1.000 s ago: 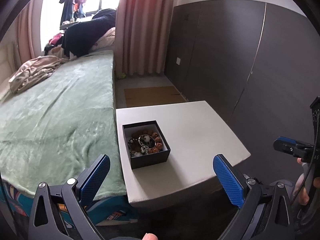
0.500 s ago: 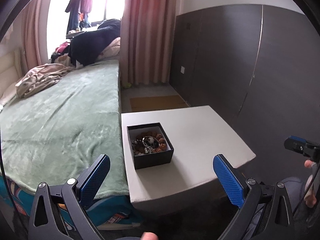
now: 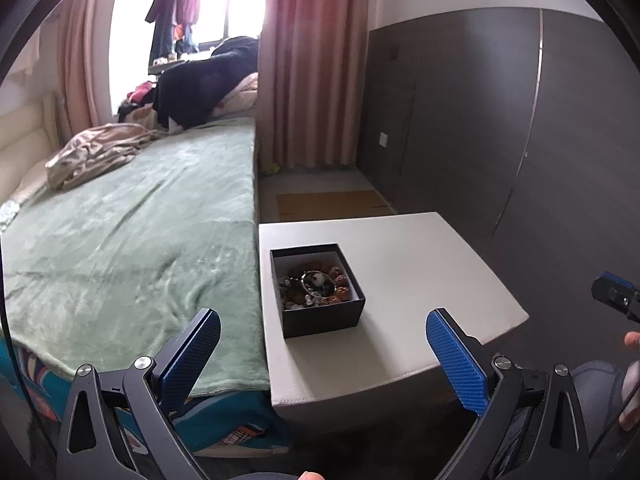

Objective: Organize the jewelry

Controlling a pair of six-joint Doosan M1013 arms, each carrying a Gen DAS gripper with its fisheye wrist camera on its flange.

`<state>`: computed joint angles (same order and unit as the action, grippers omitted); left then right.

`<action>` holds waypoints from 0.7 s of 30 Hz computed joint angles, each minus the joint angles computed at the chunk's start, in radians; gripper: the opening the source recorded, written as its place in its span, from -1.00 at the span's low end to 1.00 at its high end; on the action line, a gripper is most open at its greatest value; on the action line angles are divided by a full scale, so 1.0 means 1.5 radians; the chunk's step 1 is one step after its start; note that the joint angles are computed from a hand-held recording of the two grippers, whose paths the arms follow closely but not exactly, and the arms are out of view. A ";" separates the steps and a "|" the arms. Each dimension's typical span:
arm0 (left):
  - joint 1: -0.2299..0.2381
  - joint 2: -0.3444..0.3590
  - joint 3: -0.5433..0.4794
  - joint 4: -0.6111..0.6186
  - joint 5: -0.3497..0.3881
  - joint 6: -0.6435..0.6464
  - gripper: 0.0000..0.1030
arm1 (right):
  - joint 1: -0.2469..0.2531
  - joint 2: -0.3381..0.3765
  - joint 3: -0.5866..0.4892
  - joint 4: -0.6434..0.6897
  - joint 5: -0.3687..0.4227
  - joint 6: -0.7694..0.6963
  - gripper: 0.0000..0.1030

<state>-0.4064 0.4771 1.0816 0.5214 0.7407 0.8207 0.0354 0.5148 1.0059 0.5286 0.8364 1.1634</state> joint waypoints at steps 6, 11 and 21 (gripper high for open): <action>-0.005 0.004 -0.005 0.007 0.006 0.009 0.99 | -0.001 -0.002 0.000 -0.006 0.007 0.002 1.00; -0.003 0.001 -0.001 -0.001 -0.003 0.017 0.99 | -0.001 -0.002 -0.002 -0.008 0.010 0.006 1.00; -0.003 0.003 -0.002 0.003 0.001 0.013 0.99 | -0.007 -0.002 -0.001 0.006 0.005 0.009 1.00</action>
<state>-0.4111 0.4812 1.0779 0.5265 0.7420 0.8401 0.0253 0.5117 1.0047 0.5370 0.8446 1.1773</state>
